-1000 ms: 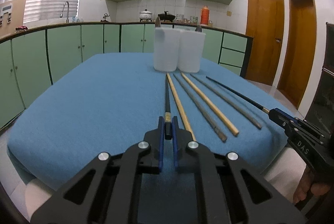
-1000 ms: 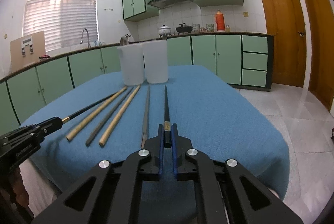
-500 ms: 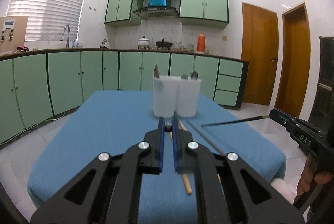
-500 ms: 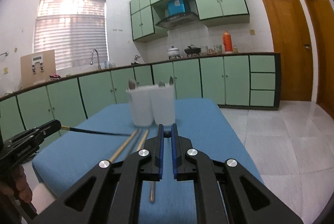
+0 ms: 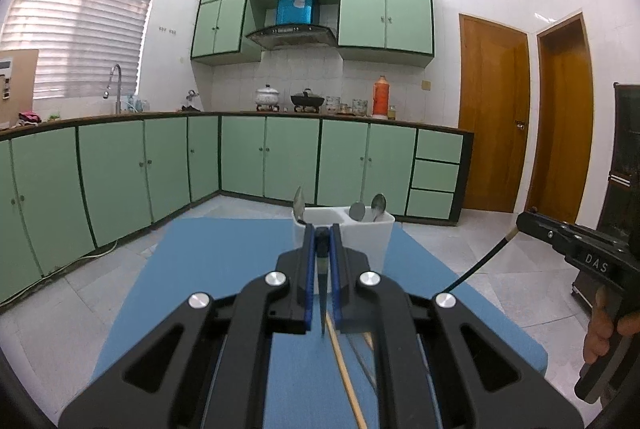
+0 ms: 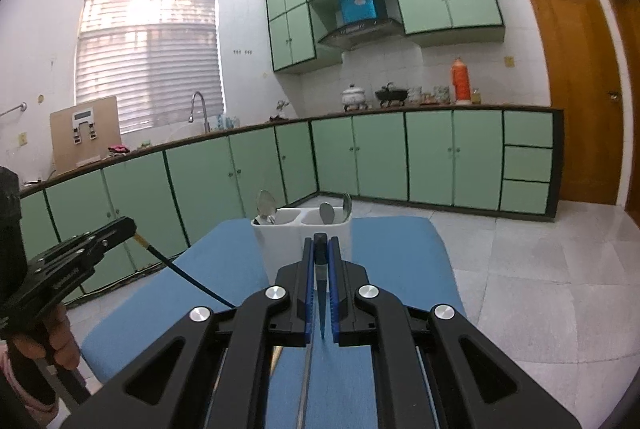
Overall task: Organize utensils
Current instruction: 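Lift and carry both black chopsticks over the white holder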
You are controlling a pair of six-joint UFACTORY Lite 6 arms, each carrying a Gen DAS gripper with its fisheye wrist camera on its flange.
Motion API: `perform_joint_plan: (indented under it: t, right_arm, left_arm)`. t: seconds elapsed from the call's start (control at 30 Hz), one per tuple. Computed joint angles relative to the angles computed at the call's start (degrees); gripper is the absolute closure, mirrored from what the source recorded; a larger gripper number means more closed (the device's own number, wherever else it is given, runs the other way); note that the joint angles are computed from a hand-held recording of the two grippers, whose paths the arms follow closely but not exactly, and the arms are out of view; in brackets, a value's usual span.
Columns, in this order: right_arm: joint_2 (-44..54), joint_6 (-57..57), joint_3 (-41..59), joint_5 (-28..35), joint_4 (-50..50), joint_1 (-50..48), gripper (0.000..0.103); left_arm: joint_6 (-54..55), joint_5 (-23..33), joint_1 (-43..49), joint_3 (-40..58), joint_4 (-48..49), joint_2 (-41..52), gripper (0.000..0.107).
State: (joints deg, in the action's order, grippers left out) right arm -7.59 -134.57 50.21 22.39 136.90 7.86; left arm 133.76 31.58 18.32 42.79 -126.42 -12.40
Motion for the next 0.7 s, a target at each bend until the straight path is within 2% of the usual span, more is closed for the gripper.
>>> perform_joint_plan:
  t: [0.23, 0.37, 0.53, 0.7]
  right_arm:
    - [7.73, 17.72, 12.96, -3.73, -19.12, 0.24, 0.096]
    - [10.68, 28.80, 18.06, -3.26, -30.22, -0.05, 0.096]
    - [15.46, 41.82, 26.33, -3.35, -44.15, 0.15, 0.096]
    - [18.97, 50.16, 31.97, -1.62, -52.90, -0.28, 0.096]
  left_arm:
    - [-9.18, -3.11, -0.85, 11.20, 8.74, 6.97, 0.101]
    - [-15.46, -2.70, -0.01, 15.83, 14.80, 9.79, 0.101]
    - [-17.56, -3.14, -0.03, 18.64, 17.48, 11.25, 0.101]
    - [-21.15, -2.64, 0.45, 22.61, 21.32, 13.73, 0.101]
